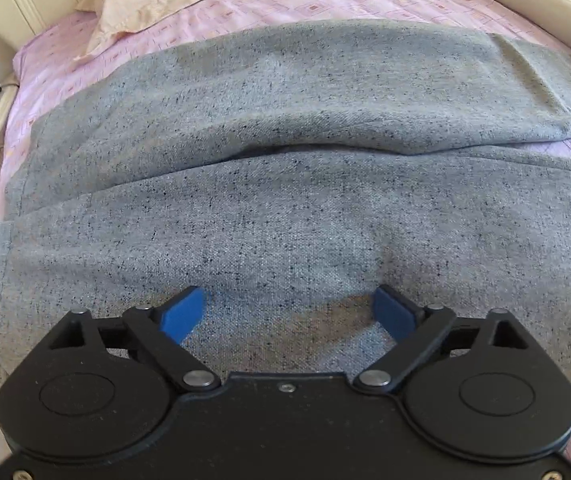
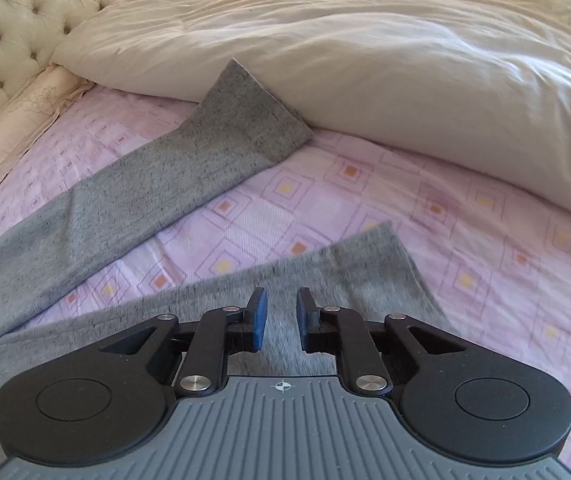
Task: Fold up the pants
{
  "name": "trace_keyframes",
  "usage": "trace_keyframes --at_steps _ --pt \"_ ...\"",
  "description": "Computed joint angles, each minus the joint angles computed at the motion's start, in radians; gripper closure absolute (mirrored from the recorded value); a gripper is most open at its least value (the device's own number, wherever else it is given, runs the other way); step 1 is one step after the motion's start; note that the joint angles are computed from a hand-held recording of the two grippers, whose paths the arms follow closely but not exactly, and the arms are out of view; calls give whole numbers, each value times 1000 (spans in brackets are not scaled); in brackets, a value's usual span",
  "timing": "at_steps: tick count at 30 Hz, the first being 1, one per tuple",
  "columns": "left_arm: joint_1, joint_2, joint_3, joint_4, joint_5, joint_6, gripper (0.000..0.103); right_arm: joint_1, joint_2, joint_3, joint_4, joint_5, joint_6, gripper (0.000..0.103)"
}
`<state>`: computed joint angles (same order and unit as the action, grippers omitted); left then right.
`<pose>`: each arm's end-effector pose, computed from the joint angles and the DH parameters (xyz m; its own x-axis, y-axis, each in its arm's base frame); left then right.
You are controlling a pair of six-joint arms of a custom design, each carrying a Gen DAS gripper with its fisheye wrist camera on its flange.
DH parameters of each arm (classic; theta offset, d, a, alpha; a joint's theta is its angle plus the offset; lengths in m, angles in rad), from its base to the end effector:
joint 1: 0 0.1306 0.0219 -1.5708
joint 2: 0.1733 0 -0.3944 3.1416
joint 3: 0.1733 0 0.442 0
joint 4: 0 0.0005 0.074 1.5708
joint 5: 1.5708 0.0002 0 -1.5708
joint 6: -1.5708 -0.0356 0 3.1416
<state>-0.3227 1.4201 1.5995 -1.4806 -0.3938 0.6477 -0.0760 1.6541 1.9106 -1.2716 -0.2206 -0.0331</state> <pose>0.4727 -0.1442 0.5007 -0.8472 -0.3042 -0.4355 -0.3953 0.9087 0.1342 0.6055 -0.0388 0.5317 -0.8480 0.0970 -0.5211 -0.0129 0.9790 0.2032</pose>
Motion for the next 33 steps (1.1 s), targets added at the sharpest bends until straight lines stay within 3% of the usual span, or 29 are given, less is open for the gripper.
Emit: trace_keyframes --at_steps 8,11,14,16,19,22,29,33 --pt "22 -28 -39 41 39 10 0 -28 -124 -146 -54 -14 67 87" --pt "17 -27 -38 41 31 10 0 -23 -136 -184 -13 -2 55 87" --pt "13 -25 -36 39 20 6 0 -12 -115 -196 40 94 34 87" --pt "14 -28 -40 42 23 4 0 -24 -104 -198 90 101 -10 90" --pt "20 -34 -46 49 35 7 0 -32 -60 -124 40 115 -74 91" --pt "20 -42 -54 61 35 -2 3 -14 -60 -86 68 123 -39 87" --pt "36 -15 3 48 52 -87 22 65 53 136 -4 -13 -31 87" --pt "70 1 35 54 66 -119 23 140 161 292 -70 -34 2 87"
